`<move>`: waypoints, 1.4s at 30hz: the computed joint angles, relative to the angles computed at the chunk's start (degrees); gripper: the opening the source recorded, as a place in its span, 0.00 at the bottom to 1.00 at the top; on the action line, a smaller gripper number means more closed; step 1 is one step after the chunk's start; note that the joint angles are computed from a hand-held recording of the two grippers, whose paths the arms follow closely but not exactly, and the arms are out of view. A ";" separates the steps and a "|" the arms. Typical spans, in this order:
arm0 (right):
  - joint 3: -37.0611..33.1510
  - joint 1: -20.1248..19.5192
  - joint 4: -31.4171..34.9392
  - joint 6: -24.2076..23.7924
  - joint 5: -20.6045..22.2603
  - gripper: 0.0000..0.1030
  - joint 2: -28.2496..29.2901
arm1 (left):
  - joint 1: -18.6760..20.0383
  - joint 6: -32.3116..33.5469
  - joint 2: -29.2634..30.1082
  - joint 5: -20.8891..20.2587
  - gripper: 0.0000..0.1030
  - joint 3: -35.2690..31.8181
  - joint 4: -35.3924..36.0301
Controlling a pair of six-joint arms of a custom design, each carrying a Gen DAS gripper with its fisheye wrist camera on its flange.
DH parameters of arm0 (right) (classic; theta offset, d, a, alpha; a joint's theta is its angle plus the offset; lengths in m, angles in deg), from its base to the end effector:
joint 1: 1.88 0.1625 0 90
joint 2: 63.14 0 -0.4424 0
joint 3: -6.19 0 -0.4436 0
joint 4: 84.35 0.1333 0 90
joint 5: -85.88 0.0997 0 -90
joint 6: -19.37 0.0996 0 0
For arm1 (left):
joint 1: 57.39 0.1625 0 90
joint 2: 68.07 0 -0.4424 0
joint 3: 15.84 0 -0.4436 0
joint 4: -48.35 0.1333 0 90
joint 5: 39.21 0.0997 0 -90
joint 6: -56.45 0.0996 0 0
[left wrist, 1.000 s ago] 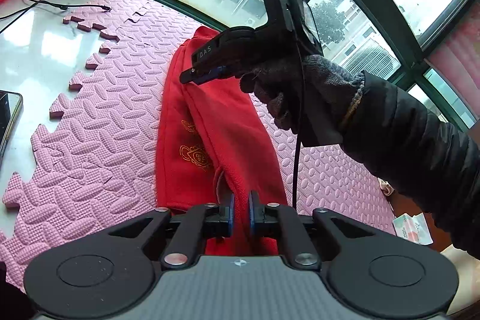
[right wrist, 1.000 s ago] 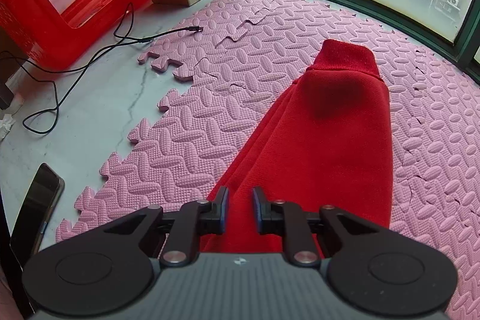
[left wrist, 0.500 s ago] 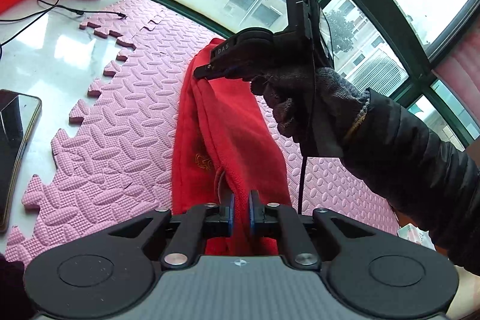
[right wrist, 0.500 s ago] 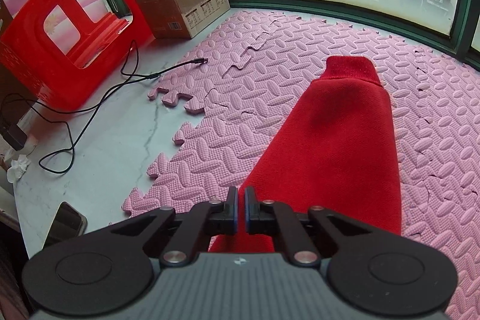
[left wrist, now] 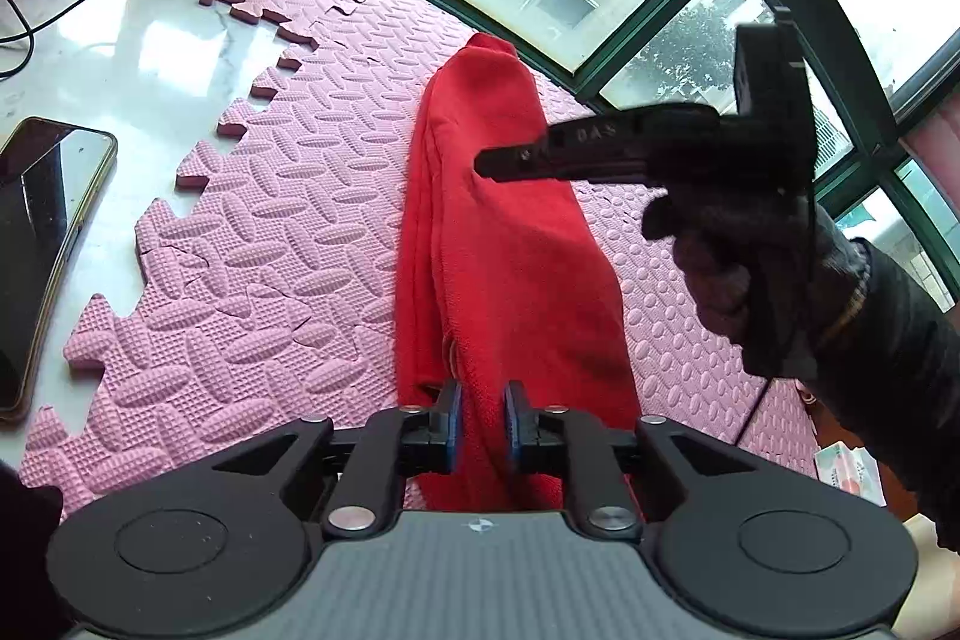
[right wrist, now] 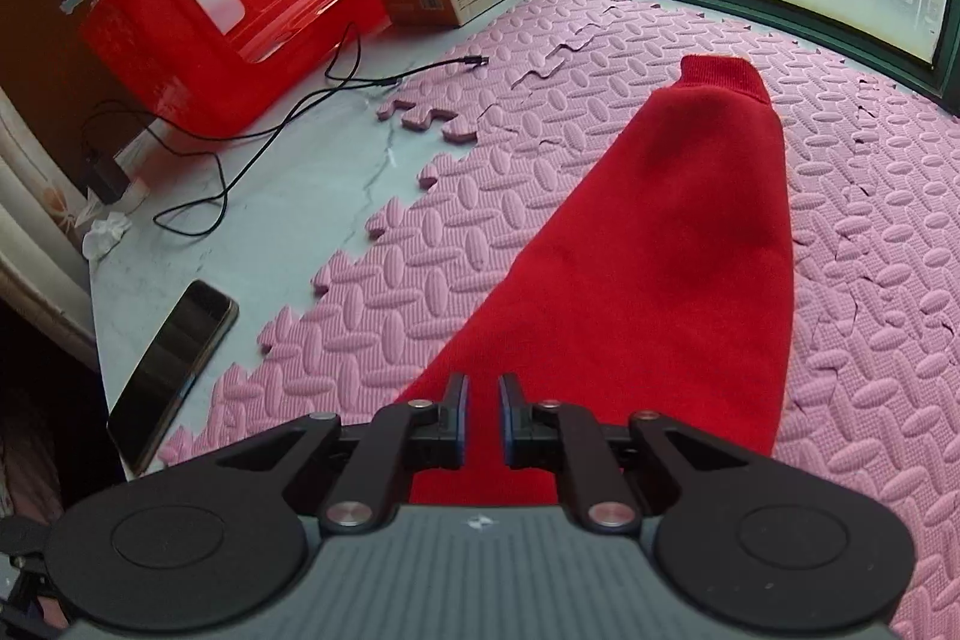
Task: Fold clothes
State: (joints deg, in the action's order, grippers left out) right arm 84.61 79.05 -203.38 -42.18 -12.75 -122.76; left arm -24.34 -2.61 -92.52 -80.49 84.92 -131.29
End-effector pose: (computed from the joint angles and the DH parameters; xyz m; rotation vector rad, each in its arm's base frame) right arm -0.0028 -0.7684 0.3220 1.2710 -2.6231 0.0858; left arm -0.4061 -0.5125 -0.1263 -0.1878 2.6298 -1.1740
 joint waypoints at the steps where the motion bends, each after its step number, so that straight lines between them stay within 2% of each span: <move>1: 1.16 -0.65 1.18 -1.50 -0.39 0.11 -1.35 | -0.04 -0.24 -0.12 0.10 0.17 0.10 0.43; 5: 3.53 -2.27 5.05 -4.02 0.12 0.12 -4.64 | -0.20 -0.10 -0.71 0.58 0.19 0.31 2.05; 8: 4.41 -3.32 8.55 -5.14 0.66 0.18 -6.77 | -0.17 0.51 -0.94 0.80 0.21 0.20 2.73; 11: 4.35 -4.27 11.32 -7.00 1.47 0.19 -8.18 | 0.02 0.70 -1.12 0.53 0.21 0.14 3.57; 15: 3.43 -5.12 9.18 -6.68 3.46 0.20 -8.41 | 0.28 -0.19 -1.25 -0.29 0.22 0.17 4.97; 19: 0.39 -5.66 6.05 -3.39 3.85 0.20 -5.96 | 0.33 -0.90 -1.53 -0.55 0.22 0.42 5.86; 24: -3.87 -5.74 3.63 -1.48 5.67 0.20 -2.25 | 0.53 -1.75 -1.96 -0.90 0.23 0.25 8.11; 34: -12.88 -3.13 -5.03 3.90 8.31 0.20 7.58 | 0.84 -4.36 -2.47 -1.96 0.23 -0.27 11.67; 38: -17.53 -1.95 -6.98 7.77 10.47 0.20 11.66 | 0.83 -5.01 -2.62 -2.27 0.22 -0.34 12.56; 42: -19.07 -0.69 -11.69 7.62 10.79 0.20 14.33 | 0.75 -5.35 -2.64 -2.36 0.21 -0.40 12.93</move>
State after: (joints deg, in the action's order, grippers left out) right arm 65.53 78.36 -215.07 -34.56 -1.96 -108.43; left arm -23.59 -7.96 -95.16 -82.85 84.52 -118.36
